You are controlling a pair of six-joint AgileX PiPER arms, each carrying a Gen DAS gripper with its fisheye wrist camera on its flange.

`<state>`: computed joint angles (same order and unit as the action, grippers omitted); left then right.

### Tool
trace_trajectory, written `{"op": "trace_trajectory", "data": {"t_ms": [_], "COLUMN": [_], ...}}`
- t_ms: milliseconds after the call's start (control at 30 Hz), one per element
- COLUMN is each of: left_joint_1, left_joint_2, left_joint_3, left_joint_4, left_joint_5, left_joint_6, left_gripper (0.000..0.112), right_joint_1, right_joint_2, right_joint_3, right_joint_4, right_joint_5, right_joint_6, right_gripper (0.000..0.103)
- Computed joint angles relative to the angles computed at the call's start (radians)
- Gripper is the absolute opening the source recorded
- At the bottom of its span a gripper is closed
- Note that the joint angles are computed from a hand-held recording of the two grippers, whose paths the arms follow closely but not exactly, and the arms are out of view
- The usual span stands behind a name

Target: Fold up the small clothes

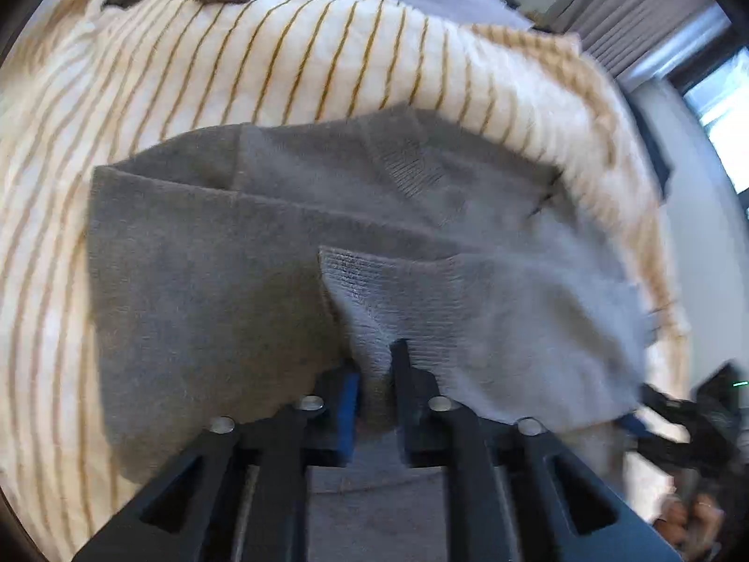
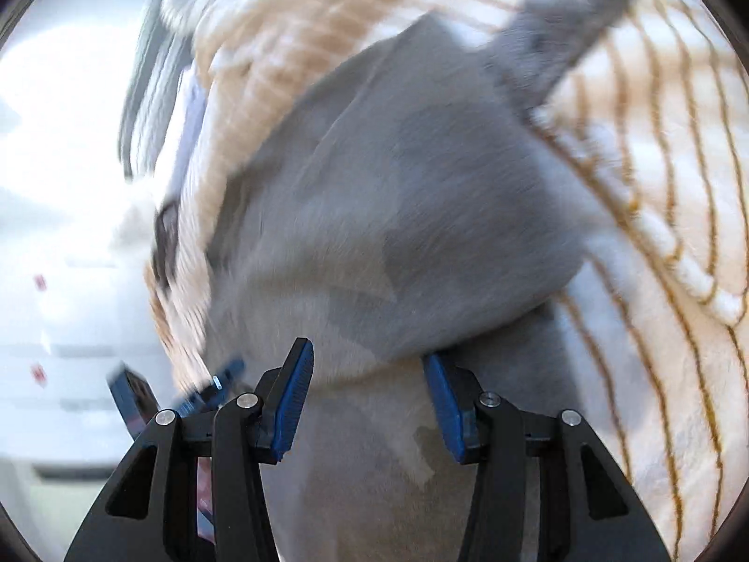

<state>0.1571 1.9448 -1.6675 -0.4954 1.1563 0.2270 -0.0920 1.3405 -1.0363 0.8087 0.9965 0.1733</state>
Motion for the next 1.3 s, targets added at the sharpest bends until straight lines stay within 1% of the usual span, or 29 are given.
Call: {"op": "trace_trajectory", "data": {"t_ms": [67,133,200,233,333,400,467,533,567,600,700,733,767,800,833,867,900,933,1000,1033,1100,1133,1167,1200,1233,1267,1300], "left_joint_1": [0.025,0.050,0.069,0.066,0.053,0.006,-0.009,-0.022,-0.029,-0.025,0.018,0.027,0.031,0.035,0.034,0.032,0.026,0.005,-0.030,-0.046,-0.080,-0.095,-0.111,-0.127,-0.141,-0.152,-0.157], "left_joint_2": [-0.028,-0.066,-0.106,-0.116,-0.128,-0.116,-0.127,-0.149,-0.157,-0.161,-0.179,-0.186,-0.193,-0.199,-0.201,-0.200,-0.198,-0.191,-0.173,-0.163,-0.135,-0.123,-0.112,-0.103,-0.099,-0.102,-0.107], "left_joint_3": [0.018,0.045,0.087,0.102,0.147,0.173,0.186,0.189,0.183,0.182,0.169,0.165,0.162,0.158,0.148,0.140,0.133,0.119,0.106,0.095,0.079,0.076,0.073,0.068,0.072,0.081,0.088], "left_joint_4": [-0.039,-0.062,-0.070,-0.064,-0.010,0.069,0.130,0.209,0.268,0.289,0.285,0.283,0.280,0.271,0.256,0.244,0.241,0.249,0.251,0.246,0.242,0.250,0.264,0.284,0.308,0.327,0.334], "left_joint_5": [-0.010,-0.011,-0.012,-0.018,-0.029,-0.079,-0.101,-0.117,-0.114,-0.110,-0.068,-0.059,-0.054,-0.051,-0.046,-0.043,-0.042,-0.046,-0.061,-0.065,-0.076,-0.076,-0.077,-0.075,-0.079,-0.089,-0.099], "left_joint_6": [0.020,0.046,0.071,0.074,0.084,0.043,0.026,-0.009,-0.028,-0.030,0.000,0.008,0.014,0.020,0.025,0.030,0.031,0.017,-0.003,-0.014,-0.039,-0.050,-0.063,-0.076,-0.087,-0.089,-0.085], "left_gripper": [0.012,0.010,0.010,0.010,0.010,0.011,0.011,0.011,0.011,0.011,0.011,0.011,0.011,0.011,0.011,0.011,0.011,0.011,0.011,0.011,0.011,0.011,0.011,0.011,0.011,0.011,0.011], "right_joint_1": [-0.034,-0.034,-0.042,-0.022,0.002,0.014,0.012,0.000,-0.004,-0.003,0.005,0.015,0.022,0.018,0.007,0.001,-0.014,-0.023,-0.079,-0.093,-0.119,-0.126,-0.141,-0.149,-0.152,-0.152,-0.137], "right_joint_2": [-0.012,-0.013,-0.009,-0.001,0.034,0.065,0.089,0.085,0.078,0.079,0.074,0.060,0.042,0.022,0.011,0.012,0.022,0.046,0.108,0.139,0.210,0.240,0.272,0.311,0.345,0.346,0.325], "right_joint_3": [0.021,0.004,-0.026,-0.041,-0.098,-0.108,-0.093,-0.068,-0.071,-0.083,-0.150,-0.183,-0.191,-0.213,-0.234,-0.253,-0.276,-0.297,-0.316,-0.320,-0.341,-0.352,-0.365,-0.379,-0.394,-0.395,-0.406], "right_joint_4": [0.030,-0.004,-0.026,-0.032,-0.074,-0.098,-0.099,-0.081,-0.090,-0.105,-0.181,-0.214,-0.225,-0.235,-0.237,-0.248,-0.267,-0.276,-0.247,-0.234,-0.212,-0.196,-0.169,-0.139,-0.113,-0.103,-0.132], "right_joint_5": [-0.020,-0.032,-0.006,-0.010,0.020,0.030,0.033,0.040,0.052,0.077,0.171,0.192,0.189,0.188,0.181,0.168,0.153,0.141,0.121,0.106,0.087,0.085,0.100,0.128,0.162,0.167,0.158], "right_joint_6": [-0.012,0.002,-0.023,-0.032,-0.068,-0.071,-0.084,-0.112,-0.114,-0.112,-0.078,-0.076,-0.085,-0.105,-0.121,-0.118,-0.109,-0.098,-0.110,-0.112,-0.125,-0.137,-0.161,-0.176,-0.181,-0.188,-0.199], "right_gripper": [0.050,0.006,0.006,0.006,0.006,0.006,0.007,0.007,0.008,0.010,0.013,0.016,0.016,0.024,0.041,0.050,0.057,0.057,0.057,0.055,0.054,0.050,0.042,0.020,0.010,0.010,0.009]}}
